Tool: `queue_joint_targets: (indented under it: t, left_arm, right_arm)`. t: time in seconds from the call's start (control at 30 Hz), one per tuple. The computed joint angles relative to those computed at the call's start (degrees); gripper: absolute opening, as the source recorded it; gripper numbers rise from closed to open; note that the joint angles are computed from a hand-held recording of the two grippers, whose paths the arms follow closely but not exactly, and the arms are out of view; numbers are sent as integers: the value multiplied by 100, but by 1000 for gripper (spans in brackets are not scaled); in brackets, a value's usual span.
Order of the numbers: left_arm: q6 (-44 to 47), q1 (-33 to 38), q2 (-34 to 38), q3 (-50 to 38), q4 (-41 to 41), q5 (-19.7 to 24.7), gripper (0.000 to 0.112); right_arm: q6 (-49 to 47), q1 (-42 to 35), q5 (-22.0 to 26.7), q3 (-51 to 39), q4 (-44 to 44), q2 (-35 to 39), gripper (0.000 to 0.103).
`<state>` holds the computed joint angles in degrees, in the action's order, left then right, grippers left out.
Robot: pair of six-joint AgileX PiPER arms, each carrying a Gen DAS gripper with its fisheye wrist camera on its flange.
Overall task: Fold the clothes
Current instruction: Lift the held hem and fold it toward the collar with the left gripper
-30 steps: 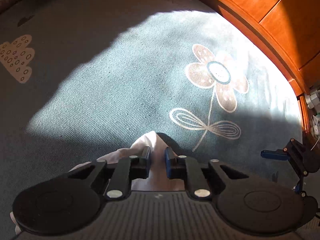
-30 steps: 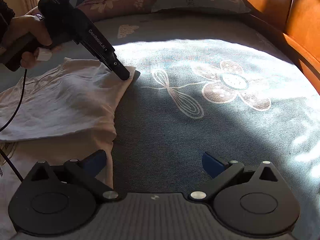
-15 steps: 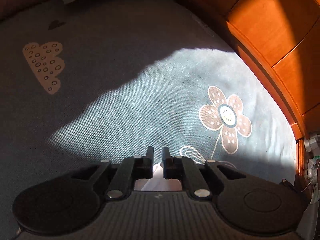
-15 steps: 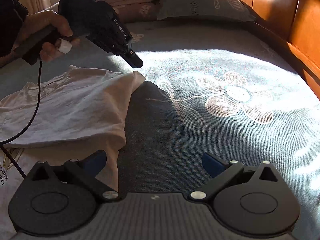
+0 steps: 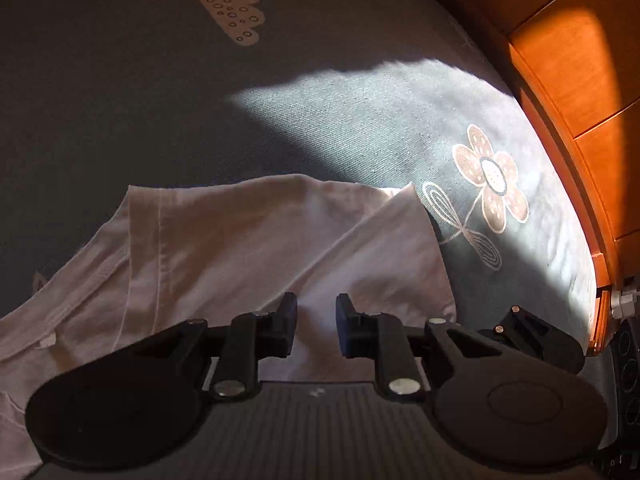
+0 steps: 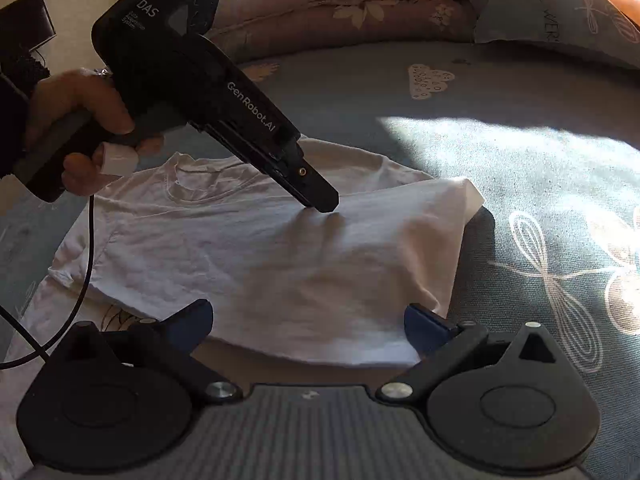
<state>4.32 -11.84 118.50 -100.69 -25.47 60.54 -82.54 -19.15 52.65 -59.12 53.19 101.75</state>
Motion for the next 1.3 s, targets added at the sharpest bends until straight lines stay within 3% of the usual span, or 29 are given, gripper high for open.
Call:
queue_joint_targets:
  t: [0.07, 0.2, 0.3, 0.4, 0.6, 0.73, 0.87, 1.03, 1.1, 1.13, 1.17, 1.3]
  left_arm:
    - [10, 58, -217, 336, 17, -130, 20]
    - [-208, 140, -975, 1297, 293, -600, 22]
    - [-687, 236, -1805, 2184, 808, -975, 31]
    - [-1582, 369, -2727, 3123, 1678, -1206, 37]
    - [-3383, 967, -4259, 4685, 3074, -1168, 38]
    - [-3632, 1581, -4832, 5598, 2848, -1502, 37]
    - [-2538, 2322, -5059, 6183, 1351, -2013, 37]
    - [-2441, 2265, -4929, 6361, 1211, -2322, 37]
    - [-2426, 2216, -4900, 6315, 1287, -2291, 32]
    - [-2283, 2191, -4877, 6258, 1286, -2224, 9]
    - [-2101, 2209, -4833, 6185, 1184, -2135, 0]
    - [-1808, 2254, -4966, 6002, 1043, -2037, 0]
  right_arm:
    - [-234, -140, -146, 495, 128, -300, 103]
    - [150, -198, 37, 707, -342, -600, 103]
    - [537, -157, 93, 571, -496, -584, 103]
    - [805, -261, 108, 542, -383, -707, 103]
    - [787, -138, 69, 688, -459, -940, 103]
    - [727, -59, 95, 808, -622, -1072, 103]
    - [903, 65, 107, 813, -800, -1168, 103]
    - [1076, 249, 46, 795, -892, -1265, 103]
    - [1157, 306, 23, 785, -873, -1292, 103]
    - [1192, 335, -3, 792, -858, -1308, 103]
    - [1221, 364, -30, 803, -845, -1324, 103]
    - [1282, 450, -95, 874, -854, -1391, 103]
